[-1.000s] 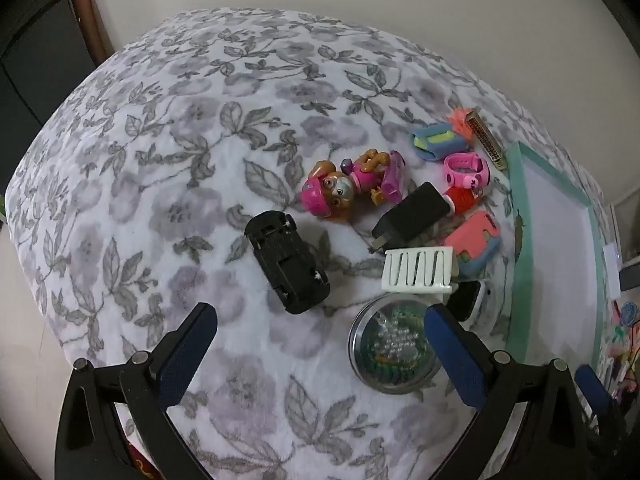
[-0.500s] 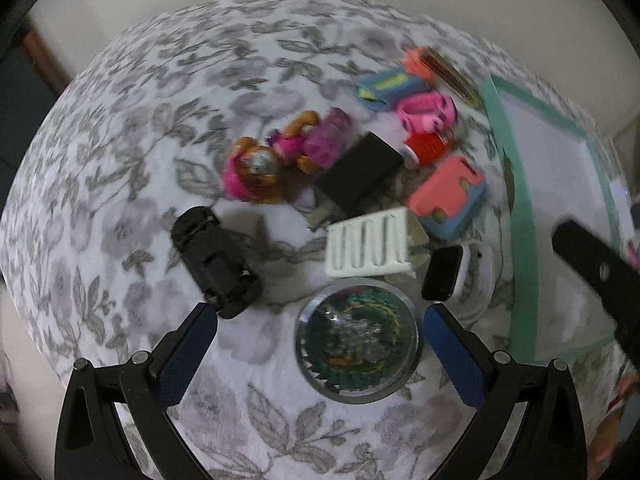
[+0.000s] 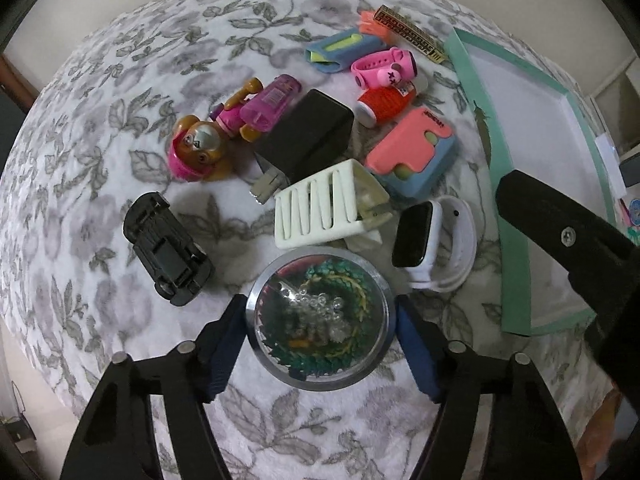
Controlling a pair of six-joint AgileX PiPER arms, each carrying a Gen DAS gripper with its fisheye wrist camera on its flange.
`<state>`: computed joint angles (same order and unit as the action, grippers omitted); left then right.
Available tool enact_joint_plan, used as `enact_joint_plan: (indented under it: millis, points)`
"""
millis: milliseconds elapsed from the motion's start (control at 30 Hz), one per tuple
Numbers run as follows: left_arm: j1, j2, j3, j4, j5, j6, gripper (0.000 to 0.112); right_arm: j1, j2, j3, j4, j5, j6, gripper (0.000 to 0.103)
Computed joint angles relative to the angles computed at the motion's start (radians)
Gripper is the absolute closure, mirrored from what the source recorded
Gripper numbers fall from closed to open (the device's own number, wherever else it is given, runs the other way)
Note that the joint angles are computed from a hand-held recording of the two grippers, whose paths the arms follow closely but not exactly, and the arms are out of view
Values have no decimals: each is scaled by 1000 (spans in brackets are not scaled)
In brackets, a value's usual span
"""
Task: Organize rigid objects
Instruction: 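Reach the left gripper to the round bead tin while the right gripper approaches the white smartwatch, then grasp the round bead tin with the left gripper while the right gripper grasps the white smartwatch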
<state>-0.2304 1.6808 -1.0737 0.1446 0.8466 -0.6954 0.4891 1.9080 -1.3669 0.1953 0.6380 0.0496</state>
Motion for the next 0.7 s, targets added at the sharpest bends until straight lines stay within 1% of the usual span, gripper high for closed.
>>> enact_joint_plan:
  millis: [33,100,133,167,233,267,467,600,633,700]
  points:
    - [18,6,0,-12,-5,27,39,1,2,-2,4,4,-6,19]
    - [11,5,6,-23,-11,20,39,4,6,-7,14,12,-20,22]
    - [25,-2,14,-44,-13,36,39,7,9,-10,16,16,-24,22]
    - [65,-13,19,-84,-8,85,39,10,12,-11,18,18,-29,24]
    - [87,-25,41,-115,-29,89,39,15,15,-13,19,22,-37,27]
    - [104,-30,48,-125,-30,101,39,18,19,-17,22,27,-43,27]
    - [159,-57,89,-77,-11,32,39,30,37,-29,39,50,-79,28]
    - [216,-95,138,-108,-29,25,39,32,45,-36,52,61,-92,28]
    - [246,-104,156,-116,-38,49,39,35,49,-39,47,66,-91,30]
    - [279,-125,182,-119,-42,48,39,40,56,-45,36,73,-86,32]
